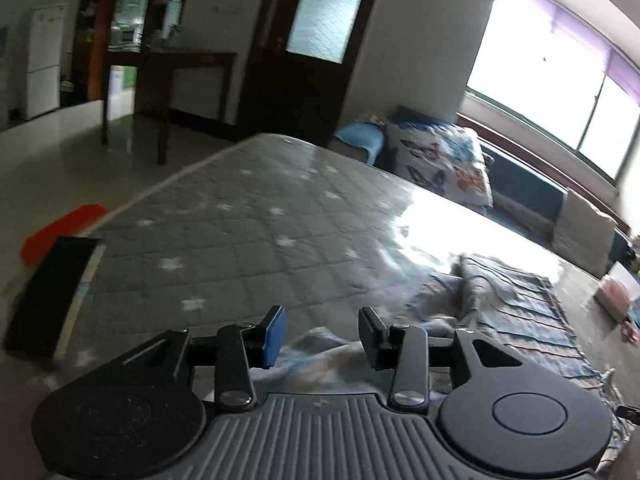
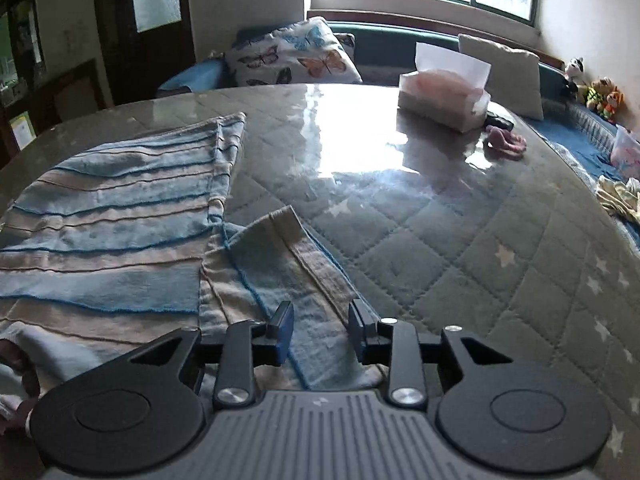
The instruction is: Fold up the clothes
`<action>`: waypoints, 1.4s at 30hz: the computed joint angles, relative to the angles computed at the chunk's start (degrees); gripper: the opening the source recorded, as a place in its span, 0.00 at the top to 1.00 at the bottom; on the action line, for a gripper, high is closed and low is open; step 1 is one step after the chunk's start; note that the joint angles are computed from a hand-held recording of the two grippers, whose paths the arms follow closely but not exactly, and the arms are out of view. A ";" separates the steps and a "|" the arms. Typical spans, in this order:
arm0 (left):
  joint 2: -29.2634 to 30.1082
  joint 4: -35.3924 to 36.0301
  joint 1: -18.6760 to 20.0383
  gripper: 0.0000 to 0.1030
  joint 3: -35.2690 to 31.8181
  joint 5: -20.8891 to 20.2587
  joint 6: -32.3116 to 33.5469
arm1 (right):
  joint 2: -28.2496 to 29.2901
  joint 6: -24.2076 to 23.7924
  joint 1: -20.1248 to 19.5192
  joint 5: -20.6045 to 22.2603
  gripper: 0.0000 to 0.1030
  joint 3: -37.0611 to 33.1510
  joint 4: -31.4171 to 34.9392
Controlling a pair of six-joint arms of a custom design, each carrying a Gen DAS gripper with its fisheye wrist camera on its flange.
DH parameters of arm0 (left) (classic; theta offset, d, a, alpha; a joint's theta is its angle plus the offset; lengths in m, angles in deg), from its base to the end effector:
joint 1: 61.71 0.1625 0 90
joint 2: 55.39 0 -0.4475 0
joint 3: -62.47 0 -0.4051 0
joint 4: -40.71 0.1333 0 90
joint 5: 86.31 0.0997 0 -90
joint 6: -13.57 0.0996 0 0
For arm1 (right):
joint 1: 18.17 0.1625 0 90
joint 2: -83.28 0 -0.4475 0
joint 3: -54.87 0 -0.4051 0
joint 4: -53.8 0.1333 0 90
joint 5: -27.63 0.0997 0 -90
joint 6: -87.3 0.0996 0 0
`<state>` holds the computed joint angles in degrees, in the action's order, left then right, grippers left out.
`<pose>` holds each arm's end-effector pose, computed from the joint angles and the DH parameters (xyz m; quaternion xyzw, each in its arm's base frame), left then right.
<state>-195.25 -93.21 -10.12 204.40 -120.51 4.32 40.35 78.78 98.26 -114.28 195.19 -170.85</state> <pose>0.0607 -0.2706 0.4612 0.0461 0.8410 -0.4653 0.2723 0.2237 -0.3267 0.0770 0.1225 -0.8547 0.3483 0.3650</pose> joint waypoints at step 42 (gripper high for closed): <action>48.29 -33.90 16.41 0.94 -9.29 -41.32 25.32 | -1.38 -15.97 -2.94 9.29 0.84 -19.70 18.78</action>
